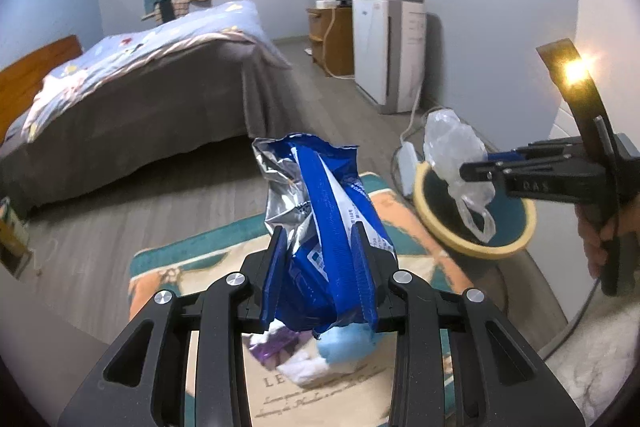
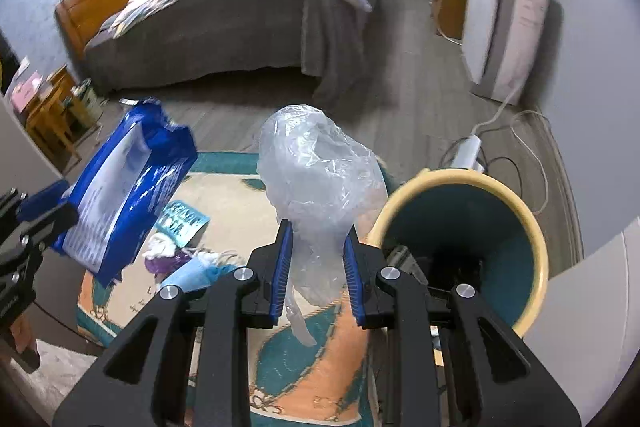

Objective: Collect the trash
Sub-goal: 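Carry both items over the teal bin and open both tools to drop them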

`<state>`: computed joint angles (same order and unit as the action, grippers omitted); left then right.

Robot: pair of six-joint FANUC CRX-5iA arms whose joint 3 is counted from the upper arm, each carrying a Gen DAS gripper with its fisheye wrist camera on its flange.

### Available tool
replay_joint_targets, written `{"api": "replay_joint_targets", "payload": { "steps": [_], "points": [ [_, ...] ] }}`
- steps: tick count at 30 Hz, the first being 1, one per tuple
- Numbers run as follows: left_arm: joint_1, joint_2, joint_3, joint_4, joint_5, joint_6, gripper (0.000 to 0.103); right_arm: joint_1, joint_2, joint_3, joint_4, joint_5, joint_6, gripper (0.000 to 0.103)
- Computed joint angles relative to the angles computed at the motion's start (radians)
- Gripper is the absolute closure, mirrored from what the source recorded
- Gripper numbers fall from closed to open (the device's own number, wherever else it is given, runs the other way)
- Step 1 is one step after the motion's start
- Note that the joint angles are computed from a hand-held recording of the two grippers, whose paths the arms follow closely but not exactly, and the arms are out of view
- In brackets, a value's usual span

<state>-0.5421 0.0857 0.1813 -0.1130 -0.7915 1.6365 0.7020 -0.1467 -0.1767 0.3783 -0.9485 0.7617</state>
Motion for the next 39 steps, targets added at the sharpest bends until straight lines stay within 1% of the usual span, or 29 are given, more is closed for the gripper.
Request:
{"api": "replay_joint_targets", "payload": {
  "steps": [6, 10, 16, 21, 30, 39],
  "points": [
    [-0.019, 0.037, 0.033, 0.047, -0.004, -0.039, 0.069, -0.044, -0.021, -0.019, -0.004, -0.012, -0.026, 0.078],
    [-0.027, 0.08, 0.066, 0.099, -0.018, -0.077, 0.069, -0.071, -0.016, -0.022, -0.018, -0.027, -0.044, 0.078],
    [-0.043, 0.15, 0.129, 0.149, -0.041, -0.123, 0.069, -0.085, -0.01, -0.029, -0.009, -0.042, -0.055, 0.078],
    [-0.067, 0.22, 0.208, 0.165, -0.067, -0.142, 0.069, -0.118, -0.017, -0.036, -0.017, -0.054, -0.067, 0.078],
    [-0.101, 0.317, 0.321, 0.185, -0.099, -0.176, 0.069, -0.226, -0.038, -0.064, -0.063, -0.064, -0.086, 0.078],
    [-0.123, 0.43, 0.45, 0.202, -0.163, -0.189, 0.068, -0.278, -0.016, -0.055, -0.104, -0.095, -0.114, 0.078]
  ]
}}
